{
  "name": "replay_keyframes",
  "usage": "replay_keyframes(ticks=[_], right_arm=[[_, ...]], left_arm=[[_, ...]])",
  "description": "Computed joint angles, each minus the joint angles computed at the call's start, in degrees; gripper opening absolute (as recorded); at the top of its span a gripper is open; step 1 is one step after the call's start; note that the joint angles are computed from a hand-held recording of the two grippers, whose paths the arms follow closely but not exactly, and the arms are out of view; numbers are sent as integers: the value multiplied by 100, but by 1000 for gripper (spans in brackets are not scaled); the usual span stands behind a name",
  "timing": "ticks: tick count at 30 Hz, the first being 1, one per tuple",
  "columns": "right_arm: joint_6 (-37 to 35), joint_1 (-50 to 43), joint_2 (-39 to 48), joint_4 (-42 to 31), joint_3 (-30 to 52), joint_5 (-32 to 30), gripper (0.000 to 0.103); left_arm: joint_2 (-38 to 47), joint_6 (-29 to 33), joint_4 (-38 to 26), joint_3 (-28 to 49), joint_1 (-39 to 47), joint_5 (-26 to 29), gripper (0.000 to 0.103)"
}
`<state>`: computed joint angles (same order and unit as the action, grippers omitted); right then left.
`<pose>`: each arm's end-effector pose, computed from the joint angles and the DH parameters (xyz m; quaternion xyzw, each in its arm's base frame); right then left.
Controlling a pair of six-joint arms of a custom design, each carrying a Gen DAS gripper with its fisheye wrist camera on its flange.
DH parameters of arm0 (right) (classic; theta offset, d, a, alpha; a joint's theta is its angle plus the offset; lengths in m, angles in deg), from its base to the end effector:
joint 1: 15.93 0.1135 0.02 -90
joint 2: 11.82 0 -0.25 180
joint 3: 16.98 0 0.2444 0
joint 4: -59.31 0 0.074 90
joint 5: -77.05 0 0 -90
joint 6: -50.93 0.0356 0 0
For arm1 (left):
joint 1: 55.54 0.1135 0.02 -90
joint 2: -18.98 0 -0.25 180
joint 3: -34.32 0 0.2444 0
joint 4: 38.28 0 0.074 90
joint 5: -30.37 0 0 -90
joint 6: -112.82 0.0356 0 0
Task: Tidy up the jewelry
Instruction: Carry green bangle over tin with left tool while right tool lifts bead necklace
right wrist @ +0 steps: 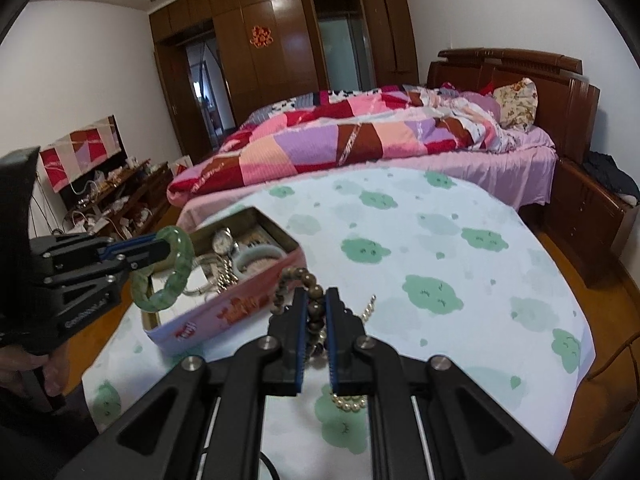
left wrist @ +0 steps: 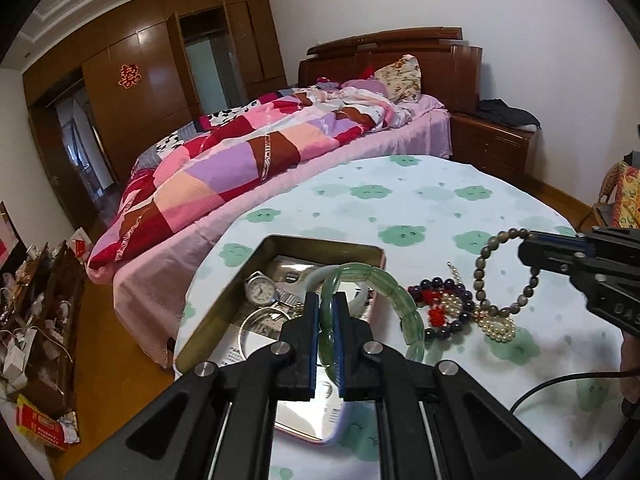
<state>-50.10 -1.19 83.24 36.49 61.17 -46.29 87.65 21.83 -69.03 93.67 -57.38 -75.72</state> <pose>0.3390 0.1094 0.2251 -0.3122 0.8183 0.2727 0.3983 0.2532 0.0017 0.2371 -0.0524 0.8981 0.1165 0.4209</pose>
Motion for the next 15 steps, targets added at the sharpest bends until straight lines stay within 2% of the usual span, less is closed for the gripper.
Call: replay_keyframes(ticks=[15], right_arm=[[298,360,-103,411,-168,31,11]], left_arm=[[49,111,-41,101,575,135,5]])
